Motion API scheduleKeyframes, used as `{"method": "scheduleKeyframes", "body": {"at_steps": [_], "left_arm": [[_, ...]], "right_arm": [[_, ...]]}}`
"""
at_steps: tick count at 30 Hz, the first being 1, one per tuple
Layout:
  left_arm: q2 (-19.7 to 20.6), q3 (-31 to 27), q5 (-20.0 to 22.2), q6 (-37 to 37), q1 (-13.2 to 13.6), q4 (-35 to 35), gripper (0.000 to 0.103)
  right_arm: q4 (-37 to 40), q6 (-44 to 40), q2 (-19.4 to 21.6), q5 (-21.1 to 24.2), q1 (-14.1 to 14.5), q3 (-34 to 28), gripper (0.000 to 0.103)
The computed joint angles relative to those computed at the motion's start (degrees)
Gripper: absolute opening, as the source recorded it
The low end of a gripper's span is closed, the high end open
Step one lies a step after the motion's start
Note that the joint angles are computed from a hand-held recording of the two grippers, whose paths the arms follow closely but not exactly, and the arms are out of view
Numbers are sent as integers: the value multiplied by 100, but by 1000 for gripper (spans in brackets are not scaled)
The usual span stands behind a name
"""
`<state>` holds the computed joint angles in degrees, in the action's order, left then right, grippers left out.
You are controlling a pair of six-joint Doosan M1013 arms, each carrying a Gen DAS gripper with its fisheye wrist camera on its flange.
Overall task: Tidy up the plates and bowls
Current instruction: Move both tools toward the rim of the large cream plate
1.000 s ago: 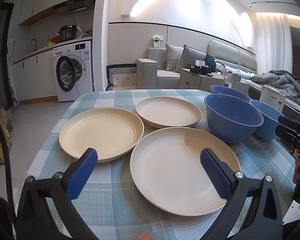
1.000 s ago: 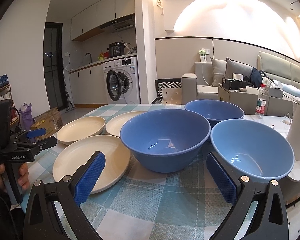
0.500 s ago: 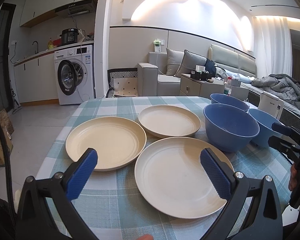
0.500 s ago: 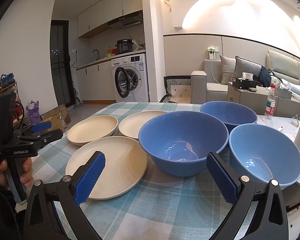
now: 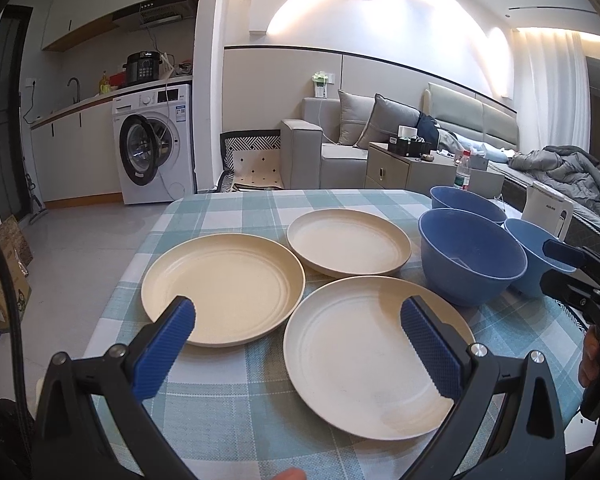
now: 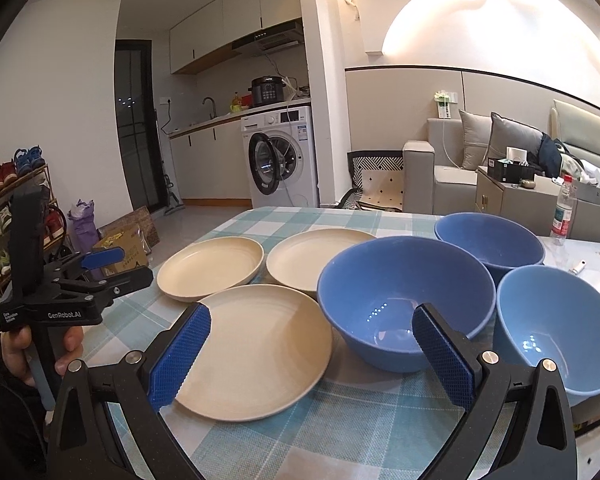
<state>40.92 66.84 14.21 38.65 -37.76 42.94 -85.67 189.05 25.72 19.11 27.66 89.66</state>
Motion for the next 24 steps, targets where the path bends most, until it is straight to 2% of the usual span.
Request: {"method": "scheduleKeyframes", "body": {"at_steps": [8,15,24], "left_arm": [[75,-201,165,787,23,-691,103],[124,-331,213,738,23,-515,103],[192,-542,367,1072,75,-919,103]], "right_arm": [[610,-679,61,1,28,-185,103],[1066,-1201,123,29,11,-353,103],[1519,-1644,211,10,-13,-595,103]]}}
